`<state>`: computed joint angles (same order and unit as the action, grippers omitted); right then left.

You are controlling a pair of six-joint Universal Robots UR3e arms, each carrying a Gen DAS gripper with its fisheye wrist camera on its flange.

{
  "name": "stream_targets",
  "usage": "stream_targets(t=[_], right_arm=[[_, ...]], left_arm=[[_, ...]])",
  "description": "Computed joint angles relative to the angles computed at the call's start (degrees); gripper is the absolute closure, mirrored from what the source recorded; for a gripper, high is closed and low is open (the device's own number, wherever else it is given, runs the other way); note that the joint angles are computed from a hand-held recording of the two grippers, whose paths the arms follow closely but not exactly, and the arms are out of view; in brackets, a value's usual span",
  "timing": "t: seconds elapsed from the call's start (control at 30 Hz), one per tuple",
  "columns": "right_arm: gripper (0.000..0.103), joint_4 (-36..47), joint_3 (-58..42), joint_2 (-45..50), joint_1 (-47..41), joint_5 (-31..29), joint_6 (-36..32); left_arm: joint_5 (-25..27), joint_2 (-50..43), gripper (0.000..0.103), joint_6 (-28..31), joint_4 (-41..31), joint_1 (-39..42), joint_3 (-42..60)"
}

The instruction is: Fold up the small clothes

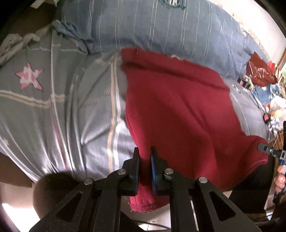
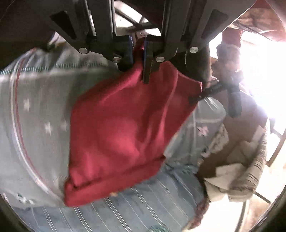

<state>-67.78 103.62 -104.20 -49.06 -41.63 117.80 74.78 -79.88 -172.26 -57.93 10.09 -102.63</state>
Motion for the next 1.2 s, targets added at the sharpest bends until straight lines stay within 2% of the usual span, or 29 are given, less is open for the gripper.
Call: stream_targets(t=[0.1,0.27,0.47,0.57,0.8,0.9,1.0,1.07,1.1,1.13,1.2], right_arm=[[0.095,0.16,-2.61,1.39,-0.21,3.24,-0.28],[0.095,-2.75,-4.72,2.59,0.38,8.82,3.04],[0.095,-9.53,-7.27,4.72,2.07,12.09,8.71],[0.096,-13.12,-9.59,7.61,2.36,13.16,11.73],[0.096,-34.70,-15.06,17.45,7.89,13.14,29.31],[0.096,-43.08,-21.65,25.29,11.31,10.71,37.09],[0.096,-45.21,-29.84,32.75,13.54,8.96,41.12],[0.096,-46.33,-35.00,37.37,14.89,7.87,43.38],[0.096,-46.53,-37.47,39.52,15.47,7.42,44.27],[0.096,-46.39,-39.42,41.23,15.85,7.28,44.79],[0.096,-46.11,-41.97,43.58,16.49,6.95,44.83]], left_arm=[[-0.89,0.94,0.093,0.30,-0.66,0.96,1.37],[-3.23,1.72,0.093,1.33,-0.76,3.21,2.62],[-4.21,-1.68,0.096,-0.51,2.04,3.47,6.63],[-3.39,-6.39,0.097,-2.02,4.41,2.15,10.50],[1.18,-23.59,0.102,-7.05,7.54,-2.37,27.18],[2.35,-32.81,0.103,-9.20,5.43,-3.35,38.44],[3.05,-41.14,0.103,-10.27,1.14,-4.02,50.05],[1.86,-43.69,0.103,-10.77,-0.19,-3.96,54.01],[0.52,-43.65,0.101,-10.65,-0.14,-3.57,53.94],[-0.82,-42.91,0.095,-10.24,0.31,-2.87,52.63],[-5.09,-40.43,0.072,-9.38,1.81,-0.73,48.04]])
